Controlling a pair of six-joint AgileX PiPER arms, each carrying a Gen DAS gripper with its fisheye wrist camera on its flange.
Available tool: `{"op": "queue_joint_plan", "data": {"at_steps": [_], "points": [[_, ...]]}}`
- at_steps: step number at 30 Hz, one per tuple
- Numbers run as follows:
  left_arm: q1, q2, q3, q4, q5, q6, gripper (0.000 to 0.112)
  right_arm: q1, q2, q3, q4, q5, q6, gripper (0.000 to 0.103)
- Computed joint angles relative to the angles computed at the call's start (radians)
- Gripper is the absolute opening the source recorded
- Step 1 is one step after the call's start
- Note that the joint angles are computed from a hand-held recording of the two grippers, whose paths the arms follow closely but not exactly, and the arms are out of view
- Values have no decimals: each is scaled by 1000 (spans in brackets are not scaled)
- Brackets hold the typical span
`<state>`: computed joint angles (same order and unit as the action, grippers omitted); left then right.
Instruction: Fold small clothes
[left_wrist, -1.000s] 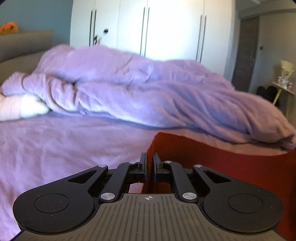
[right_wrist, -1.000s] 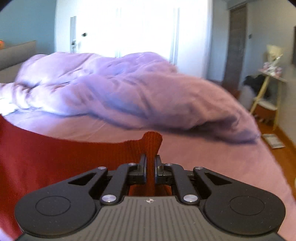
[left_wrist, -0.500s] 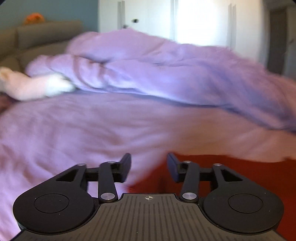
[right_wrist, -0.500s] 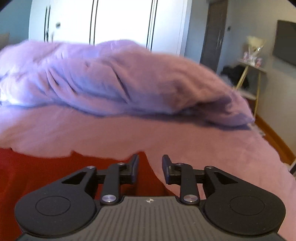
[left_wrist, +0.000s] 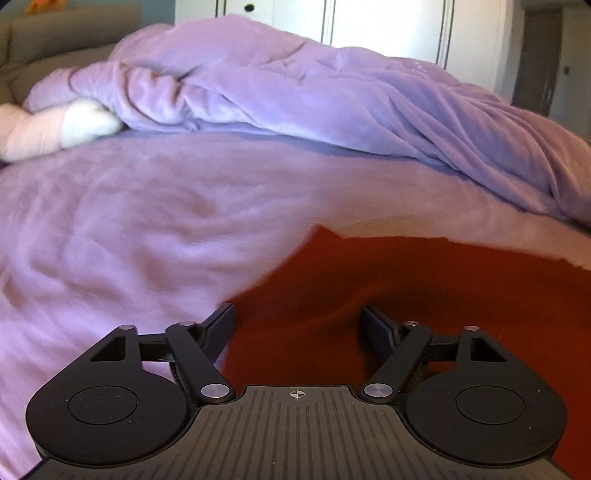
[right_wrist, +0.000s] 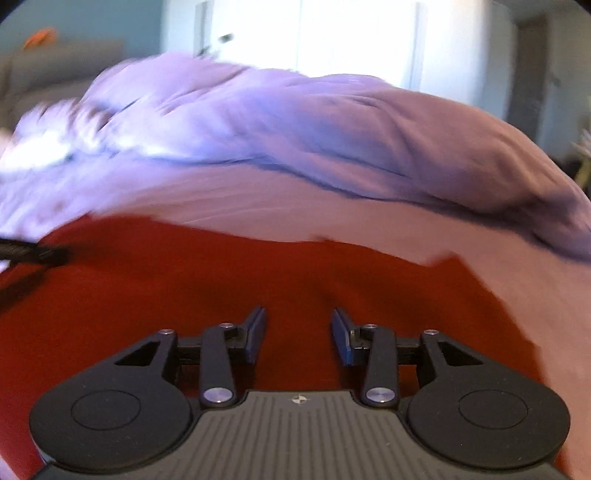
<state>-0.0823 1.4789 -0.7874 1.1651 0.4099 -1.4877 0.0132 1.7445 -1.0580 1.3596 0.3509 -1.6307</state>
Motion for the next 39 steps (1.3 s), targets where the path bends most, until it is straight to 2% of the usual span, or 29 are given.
{"op": "queue_joint_plan", "data": {"at_steps": [1,2,5,7,8,9,10,12,13,14,16,18,20,23,24,25,26,27,28,29,30,31,32,35,39], "points": [[11,-11,15,2,19,-8,93,-53,1,-9,-4,39,5,36],[39,-37,38,-22,-3,-2,93,-86,8,-19,-8,51,3,31],[77,-94,74,-147,41,83,93,-184,10,-24,-23,58,-21,32],[107,-130,84,-261,60,208,91,-236,-3,-10,-34,34,-10,34],[104,-157,98,-282,85,239,91,-244,-19,0,-75,0,36,39],[99,-185,109,-308,102,272,90,-253,-35,8,-150,-36,122,51],[99,-218,122,-356,110,324,89,-270,-56,18,-223,-41,218,52],[89,-314,162,-454,121,414,89,-314,-106,36,-319,27,349,52],[90,-363,183,-511,118,458,89,-345,-141,55,-329,92,377,52],[98,-422,205,-607,119,538,89,-371,-170,72,-332,153,386,52],[129,-503,241,-765,105,650,89,-410,-245,134,-318,220,367,52],[134,-542,252,-849,122,717,88,-436,-293,191,-284,273,307,52],[119,-552,249,-842,152,705,86,-424,-332,246,-309,252,260,44],[139,-588,244,-942,184,803,81,-431,-342,295,-264,200,171,43],[151,-602,243,-980,195,844,81,-414,-337,294,-264,151,180,43],[172,-608,240,-1028,206,895,81,-401,-352,303,-296,95,229,43],[199,-620,239,-1095,219,958,81,-362,-356,306,-361,1,318,43],[240,-634,244,-1178,224,1044,81,-348,-358,298,-461,-54,418,40],[268,-647,251,-1237,228,1105,81,-354,-344,283,-541,-68,501,38],[300,-656,258,-1302,229,1175,81,-370,-334,267,-582,-43,577,38],[328,-661,265,-1363,233,1241,81,-401,-335,247,-582,23,612,38],[351,-659,271,-1415,236,1294,81,-432,-342,231,-558,91,608,38],[368,-653,275,-1456,237,1331,81,-451,-360,242,-527,119,565,38],[491,-617,290,-1693,274,1535,81,-450,-408,283,-563,125,561,38],[603,-556,306,-1893,279,1690,81,-488,-467,327,-555,190,570,38]]}}
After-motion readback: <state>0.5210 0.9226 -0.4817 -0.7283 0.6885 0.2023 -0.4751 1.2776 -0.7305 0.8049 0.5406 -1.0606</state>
